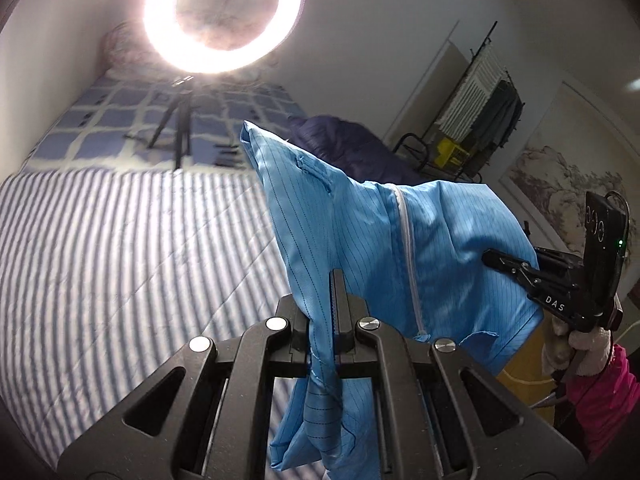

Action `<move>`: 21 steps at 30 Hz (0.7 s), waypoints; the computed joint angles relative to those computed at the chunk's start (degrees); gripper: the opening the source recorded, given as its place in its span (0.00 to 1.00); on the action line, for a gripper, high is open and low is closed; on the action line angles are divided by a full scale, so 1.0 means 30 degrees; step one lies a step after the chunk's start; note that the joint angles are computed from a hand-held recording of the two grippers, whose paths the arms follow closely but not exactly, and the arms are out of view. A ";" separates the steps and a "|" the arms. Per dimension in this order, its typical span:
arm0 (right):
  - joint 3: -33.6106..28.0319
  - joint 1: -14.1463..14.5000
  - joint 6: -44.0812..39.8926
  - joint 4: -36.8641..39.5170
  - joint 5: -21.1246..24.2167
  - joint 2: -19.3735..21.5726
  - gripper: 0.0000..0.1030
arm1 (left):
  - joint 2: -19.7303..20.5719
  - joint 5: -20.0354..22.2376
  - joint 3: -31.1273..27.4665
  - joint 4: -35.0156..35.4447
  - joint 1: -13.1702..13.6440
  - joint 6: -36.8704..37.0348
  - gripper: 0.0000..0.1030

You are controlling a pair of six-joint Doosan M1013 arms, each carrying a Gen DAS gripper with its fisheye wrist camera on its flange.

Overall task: Fold large clothes
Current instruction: 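Carry the folded coat with both tools onto the navy clothes stack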

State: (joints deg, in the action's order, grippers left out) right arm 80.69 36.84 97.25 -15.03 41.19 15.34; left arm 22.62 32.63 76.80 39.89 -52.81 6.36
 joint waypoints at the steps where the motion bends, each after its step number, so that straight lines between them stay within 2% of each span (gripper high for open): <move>1: -0.0225 -0.0125 0.0062 -0.0267 0.0001 0.0108 0.03 | 0.0311 -0.0079 -0.0514 0.0079 0.0141 0.0166 0.04; 5: -0.1629 -0.0784 0.0485 -0.1556 0.0058 0.0913 0.03 | 0.1499 -0.0624 -0.2350 0.0491 0.0720 0.0707 0.04; 10: -0.3768 -0.1685 0.0874 -0.2119 0.0242 0.2190 0.03 | 0.3394 -0.1089 -0.5216 -0.0842 0.1604 0.2521 0.04; 17: -0.7149 -0.2795 0.0655 -0.2322 0.0885 0.4362 0.03 | 0.6326 -0.0070 -1.0149 -0.3164 0.2580 0.5632 0.04; 21: -0.9695 -0.3429 -0.0559 -0.1801 0.1396 0.5999 0.03 | 0.7824 0.0594 -1.2689 -0.4029 0.3037 0.6551 0.04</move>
